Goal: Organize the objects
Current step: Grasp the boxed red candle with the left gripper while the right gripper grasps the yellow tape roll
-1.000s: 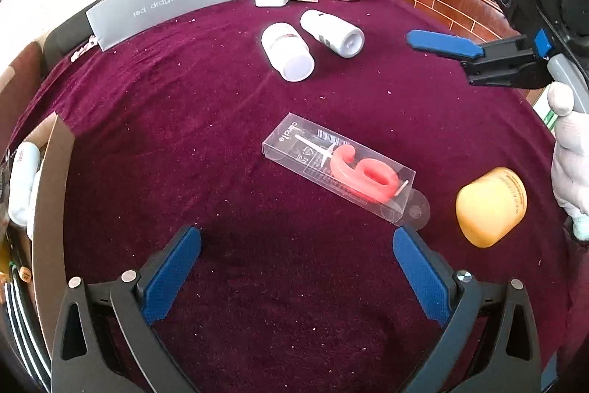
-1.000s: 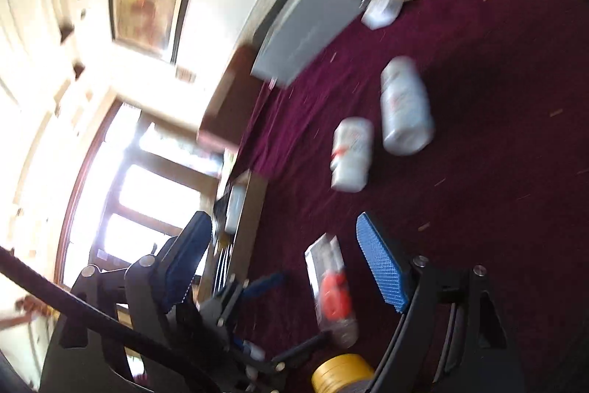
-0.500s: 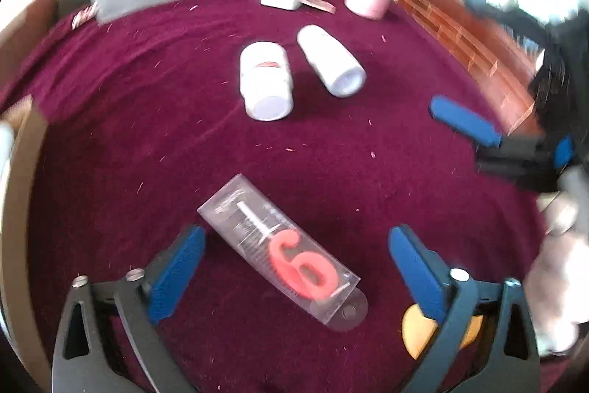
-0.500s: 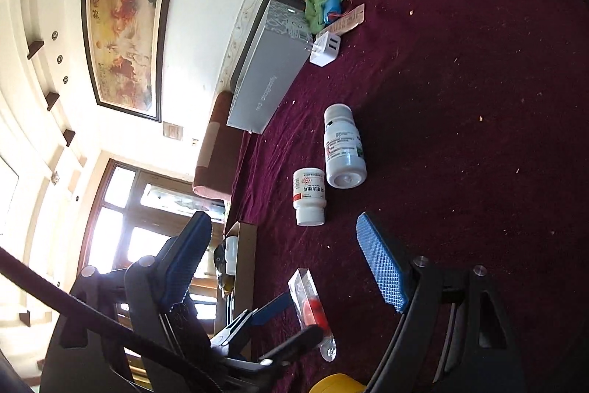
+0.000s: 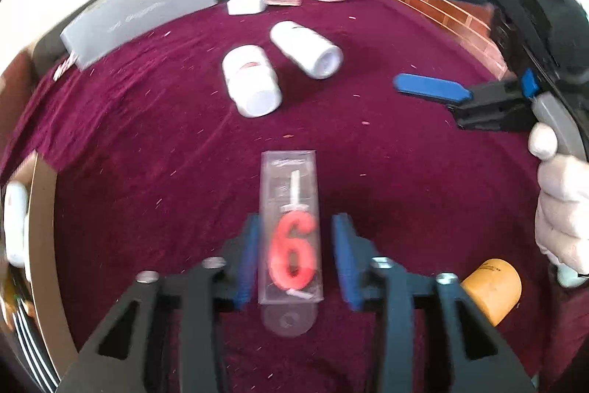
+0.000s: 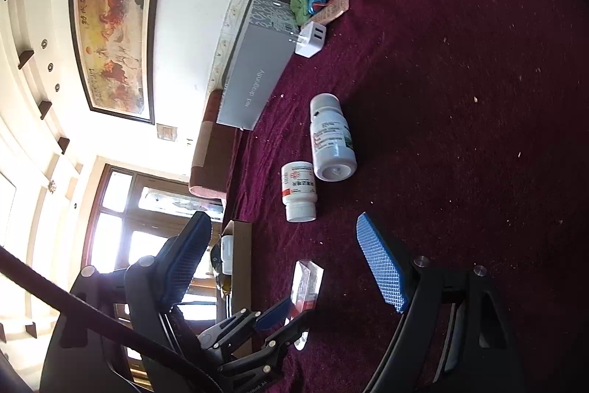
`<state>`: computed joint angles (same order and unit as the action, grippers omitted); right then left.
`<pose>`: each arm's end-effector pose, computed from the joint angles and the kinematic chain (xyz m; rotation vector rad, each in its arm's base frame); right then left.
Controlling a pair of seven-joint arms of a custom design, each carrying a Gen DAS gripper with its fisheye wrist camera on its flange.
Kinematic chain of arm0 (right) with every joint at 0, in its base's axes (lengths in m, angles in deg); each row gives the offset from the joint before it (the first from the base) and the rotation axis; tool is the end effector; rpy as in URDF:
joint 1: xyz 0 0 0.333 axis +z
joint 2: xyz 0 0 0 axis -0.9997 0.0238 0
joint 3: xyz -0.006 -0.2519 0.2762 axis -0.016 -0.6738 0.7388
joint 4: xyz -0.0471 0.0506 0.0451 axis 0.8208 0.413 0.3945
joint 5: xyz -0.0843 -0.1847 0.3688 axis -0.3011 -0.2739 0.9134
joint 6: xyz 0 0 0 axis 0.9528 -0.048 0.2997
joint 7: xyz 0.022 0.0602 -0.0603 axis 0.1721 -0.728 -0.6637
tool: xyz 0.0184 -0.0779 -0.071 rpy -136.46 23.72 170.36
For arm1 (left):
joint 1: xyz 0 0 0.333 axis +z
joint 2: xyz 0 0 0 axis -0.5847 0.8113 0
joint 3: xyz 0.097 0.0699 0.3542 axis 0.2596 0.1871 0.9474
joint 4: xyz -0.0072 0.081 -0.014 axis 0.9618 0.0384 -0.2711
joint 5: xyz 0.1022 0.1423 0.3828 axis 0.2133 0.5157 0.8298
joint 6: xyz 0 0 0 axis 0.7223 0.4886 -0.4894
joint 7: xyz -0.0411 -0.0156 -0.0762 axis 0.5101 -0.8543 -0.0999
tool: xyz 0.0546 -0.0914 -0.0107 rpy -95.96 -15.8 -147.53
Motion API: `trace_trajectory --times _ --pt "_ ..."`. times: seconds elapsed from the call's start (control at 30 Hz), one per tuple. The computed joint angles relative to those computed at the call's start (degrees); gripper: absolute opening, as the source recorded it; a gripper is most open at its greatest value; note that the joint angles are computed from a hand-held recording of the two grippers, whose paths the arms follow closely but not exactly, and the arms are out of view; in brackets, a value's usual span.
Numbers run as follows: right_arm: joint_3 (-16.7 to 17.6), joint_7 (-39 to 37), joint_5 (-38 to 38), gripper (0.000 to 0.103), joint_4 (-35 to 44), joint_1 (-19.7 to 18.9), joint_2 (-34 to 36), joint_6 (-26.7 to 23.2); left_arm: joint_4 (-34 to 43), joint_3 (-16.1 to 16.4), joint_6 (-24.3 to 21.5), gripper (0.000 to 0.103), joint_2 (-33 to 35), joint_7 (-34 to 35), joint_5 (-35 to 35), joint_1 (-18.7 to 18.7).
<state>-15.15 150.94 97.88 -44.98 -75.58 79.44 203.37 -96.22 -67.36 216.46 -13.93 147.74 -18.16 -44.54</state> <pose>0.7342 0.3855 0.4721 -1.3935 1.4206 0.7370 0.6047 -0.2024 0.5061 -1.7501 2.0773 -0.5459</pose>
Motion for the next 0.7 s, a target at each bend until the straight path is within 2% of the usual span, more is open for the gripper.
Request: trace_trajectory --times 0.07,0.2,0.23,0.27,0.3,0.33,0.5,0.6,0.7 --pt "-0.4 0.8 -0.9 0.082 0.0 0.4 0.1 0.2 0.7 0.4 1.4 0.046 1.1 -2.8 3.0 -0.5" --pt "-0.7 1.8 -2.8 0.082 0.3 0.8 0.4 0.1 -0.5 0.5 4.2 0.046 1.0 -3.1 1.7 -0.1" --pt "-0.6 1.9 -3.0 0.082 0.3 0.7 0.5 0.1 -1.1 0.5 4.2 0.042 0.4 -2.8 1.7 -0.1" --pt "-0.4 1.8 -3.0 0.082 0.4 0.6 0.6 -0.2 -1.6 0.3 3.9 0.031 -0.1 -1.9 1.1 0.0" --pt "0.0 1.7 -2.9 0.082 0.8 0.4 1.0 -0.9 -1.9 0.2 3.6 0.025 -0.5 -1.2 0.7 0.1" --pt "0.1 1.5 -2.8 0.082 0.8 0.2 1.1 -1.2 -2.2 0.1 3.1 0.023 -1.0 -0.1 -0.3 0.3" --pt "0.4 0.5 -2.6 0.082 0.8 0.0 1.0 -2.0 -5.9 0.3 2.4 0.023 -4.5 -2.0 2.1 0.9" --pt "0.6 -0.6 -1.7 0.082 0.4 -0.2 0.9 -2.0 -8.7 0.5 3.7 0.023 -7.0 -2.3 0.6 1.9" --pt "-0.2 -1.3 -1.8 0.082 -1.3 0.6 -0.6 1.0 -12.1 1.0 6.3 0.023 -10.1 -1.2 -4.0 2.8"
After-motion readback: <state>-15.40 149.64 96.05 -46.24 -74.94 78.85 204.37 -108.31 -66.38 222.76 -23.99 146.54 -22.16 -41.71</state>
